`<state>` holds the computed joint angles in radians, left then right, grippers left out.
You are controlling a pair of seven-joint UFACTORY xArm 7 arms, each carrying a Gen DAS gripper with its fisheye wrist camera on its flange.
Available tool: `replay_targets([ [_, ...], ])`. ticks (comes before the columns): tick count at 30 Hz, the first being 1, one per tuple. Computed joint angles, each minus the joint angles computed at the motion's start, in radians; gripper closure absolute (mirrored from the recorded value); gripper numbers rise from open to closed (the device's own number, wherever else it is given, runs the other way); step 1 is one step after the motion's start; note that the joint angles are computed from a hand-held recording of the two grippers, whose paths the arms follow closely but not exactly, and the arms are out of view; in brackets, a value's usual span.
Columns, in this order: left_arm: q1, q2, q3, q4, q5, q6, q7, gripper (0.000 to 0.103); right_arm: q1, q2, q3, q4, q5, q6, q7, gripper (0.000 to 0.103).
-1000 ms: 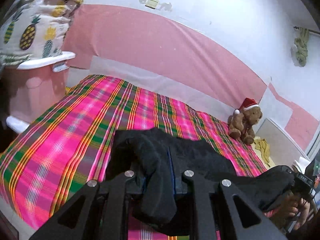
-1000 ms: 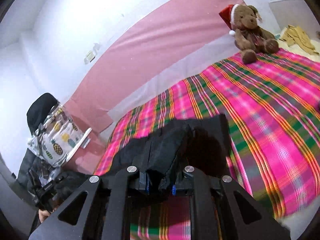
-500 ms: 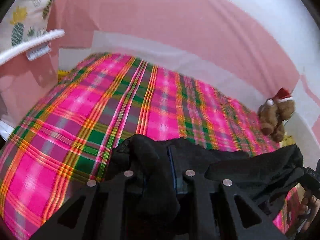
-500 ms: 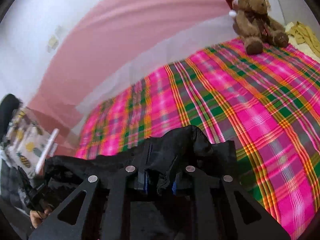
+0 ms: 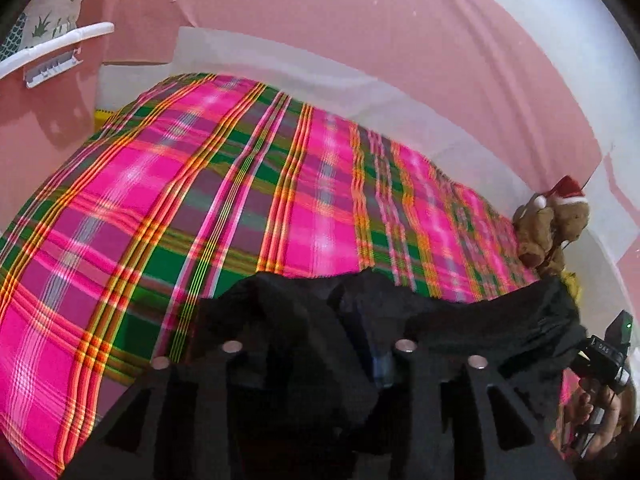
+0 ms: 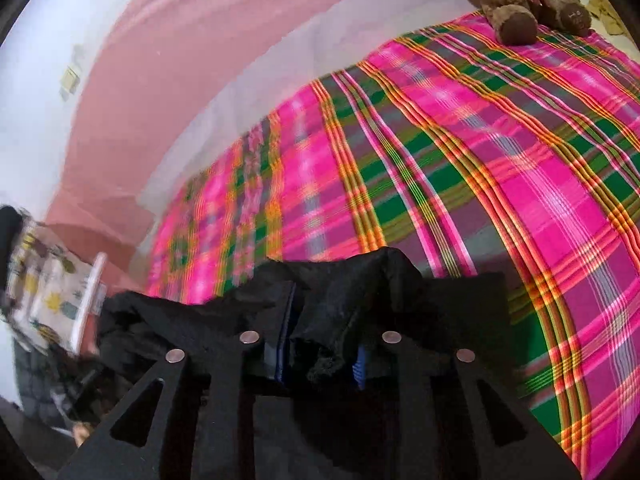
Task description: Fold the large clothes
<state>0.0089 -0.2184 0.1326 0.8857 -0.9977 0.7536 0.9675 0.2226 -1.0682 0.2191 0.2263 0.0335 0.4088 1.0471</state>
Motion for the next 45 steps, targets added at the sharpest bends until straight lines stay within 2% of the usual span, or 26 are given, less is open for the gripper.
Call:
replay_targets([
  [2,0.001,-0.004,0.008,0.013,-0.018,0.017,0.004,0.045,0.022,-0.037,-0.032,-0.003,0.011,-0.007,-0.018,0.063],
  [5,0.004,-0.016,0.008,0.02,-0.018,0.021,-0.014,0.041,0.032,-0.05,-0.042,0.014,0.023,0.001,-0.032,0.056],
  [6,0.004,-0.019,0.012,0.021,-0.023,0.029,-0.015,0.039,0.033,-0.056,-0.041,0.016,0.026,-0.001,-0.035,0.049],
  [8,0.005,-0.027,0.018,0.016,-0.036,0.033,-0.004,0.036,0.024,-0.084,-0.025,0.016,0.027,0.001,-0.03,0.044],
  [10,0.006,-0.035,0.025,0.011,-0.047,0.037,0.008,0.028,0.0,-0.096,-0.002,0.021,0.019,0.016,-0.018,0.038],
  [12,0.001,-0.064,0.018,-0.015,-0.07,-0.023,0.051,0.019,-0.04,-0.128,0.061,0.043,-0.016,0.083,0.008,0.037],
  [14,-0.008,-0.084,0.025,-0.027,-0.08,-0.047,0.079,0.019,-0.046,-0.144,0.099,0.056,-0.045,0.12,0.019,0.037],
  [19,-0.03,-0.142,0.048,-0.088,-0.063,-0.007,0.133,0.019,0.005,-0.108,0.183,0.078,-0.098,0.186,0.033,0.037],
  [21,-0.042,-0.173,0.055,-0.131,-0.049,0.025,0.156,0.019,0.032,-0.068,0.218,0.084,-0.114,0.193,0.045,0.037],
  [23,-0.056,-0.19,0.045,-0.172,-0.034,0.019,0.181,0.019,0.05,-0.007,0.24,0.089,-0.132,0.179,0.053,0.037],
  [26,-0.091,-0.141,-0.002,-0.2,-0.026,-0.115,0.21,0.019,0.046,0.08,0.243,0.095,-0.172,0.176,0.052,0.037],
  [28,-0.103,-0.084,-0.008,-0.175,-0.02,-0.155,0.195,0.019,0.012,0.146,0.238,0.098,-0.215,0.158,0.049,0.037],
  [30,-0.097,-0.068,-0.008,-0.145,0.004,-0.138,0.149,0.019,0.004,0.154,0.205,0.088,-0.229,0.144,0.056,0.037],
  [35,-0.095,-0.09,0.014,-0.105,0.009,-0.106,0.168,0.019,-0.005,0.069,0.158,0.089,-0.266,0.194,0.031,0.037],
  [37,-0.09,-0.097,0.026,-0.079,0.029,-0.017,0.125,0.019,-0.015,0.054,0.138,0.091,-0.258,0.215,0.025,0.037],
  [39,-0.109,-0.147,0.035,-0.106,-0.02,0.04,0.188,0.019,-0.003,0.045,0.135,0.09,-0.242,0.184,0.028,0.037],
  [42,-0.151,-0.183,-0.006,-0.159,-0.041,0.013,0.246,0.019,0.014,0.107,0.195,0.126,-0.246,0.123,0.028,0.037],
  [45,-0.184,-0.095,-0.073,-0.143,-0.013,-0.093,0.199,0.019,-0.021,0.28,0.231,0.195,-0.276,0.098,0.005,0.037],
])
